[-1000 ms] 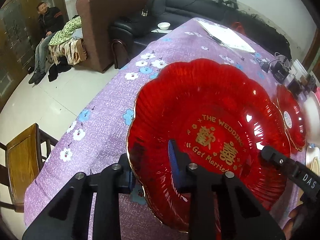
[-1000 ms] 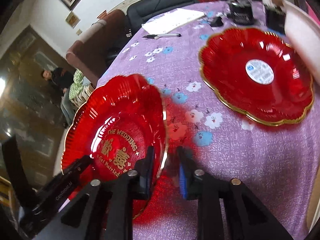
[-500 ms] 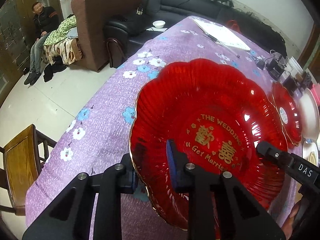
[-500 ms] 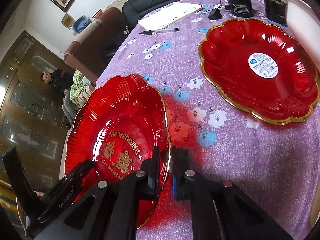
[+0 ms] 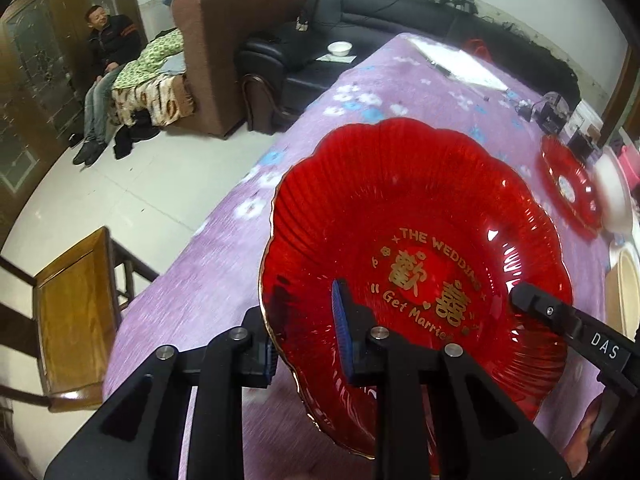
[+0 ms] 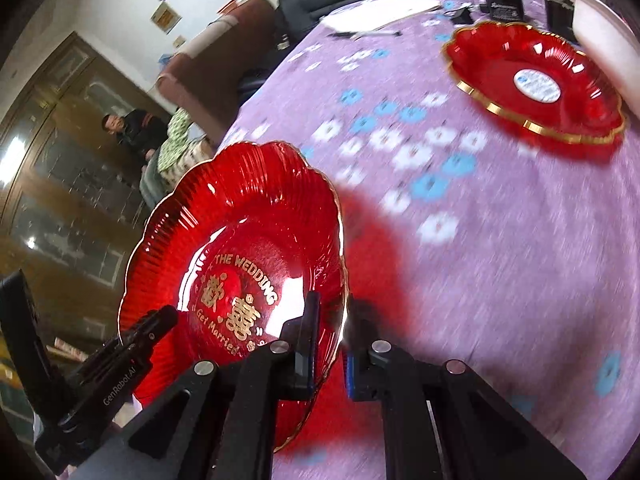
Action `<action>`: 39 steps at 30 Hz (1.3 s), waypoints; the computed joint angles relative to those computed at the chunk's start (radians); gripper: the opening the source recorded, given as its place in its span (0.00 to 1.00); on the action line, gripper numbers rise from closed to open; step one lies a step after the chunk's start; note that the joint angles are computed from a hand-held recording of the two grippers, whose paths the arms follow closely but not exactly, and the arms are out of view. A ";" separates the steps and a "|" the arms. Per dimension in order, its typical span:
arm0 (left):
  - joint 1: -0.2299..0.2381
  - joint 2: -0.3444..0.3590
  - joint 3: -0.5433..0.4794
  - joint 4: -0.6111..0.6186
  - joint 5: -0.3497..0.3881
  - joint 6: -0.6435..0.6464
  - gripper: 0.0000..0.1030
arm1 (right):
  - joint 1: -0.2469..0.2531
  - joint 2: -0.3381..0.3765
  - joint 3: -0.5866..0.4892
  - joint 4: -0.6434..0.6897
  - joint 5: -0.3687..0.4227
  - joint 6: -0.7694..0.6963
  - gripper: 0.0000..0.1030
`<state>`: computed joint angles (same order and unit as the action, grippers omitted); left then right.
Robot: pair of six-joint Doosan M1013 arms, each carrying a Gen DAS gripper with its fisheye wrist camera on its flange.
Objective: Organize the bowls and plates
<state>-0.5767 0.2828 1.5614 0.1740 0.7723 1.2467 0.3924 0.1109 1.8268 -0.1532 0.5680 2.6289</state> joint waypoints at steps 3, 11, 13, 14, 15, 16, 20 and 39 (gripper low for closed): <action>-0.002 -0.002 0.010 0.016 0.026 0.000 0.23 | 0.014 -0.001 0.008 0.036 -0.005 -0.026 0.15; -0.034 -0.100 0.113 0.300 -0.034 -0.265 0.64 | 0.043 -0.097 0.098 -0.189 -0.065 0.248 0.72; -0.042 -0.128 0.138 0.389 -0.039 -0.355 0.64 | 0.046 -0.137 0.134 -0.278 -0.077 0.347 0.73; -0.046 -0.141 0.150 0.433 -0.048 -0.398 0.64 | 0.045 -0.156 0.152 -0.330 -0.087 0.403 0.73; -0.050 -0.155 0.159 0.470 -0.054 -0.435 0.64 | 0.042 -0.173 0.167 -0.374 -0.092 0.454 0.73; -0.054 -0.171 0.164 0.497 -0.063 -0.468 0.64 | 0.036 -0.188 0.181 -0.408 -0.097 0.504 0.76; -0.073 -0.200 0.140 0.427 -0.132 -0.406 0.65 | -0.009 -0.215 0.207 -0.419 -0.114 0.575 0.77; -0.217 0.020 -0.191 0.026 0.023 -0.082 0.77 | -0.270 -0.375 0.331 -0.376 -0.079 0.562 0.76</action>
<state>-0.7940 0.3031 1.3708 0.2005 0.7951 1.1646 0.1220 -0.2639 2.1577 -0.5295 0.4885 3.1905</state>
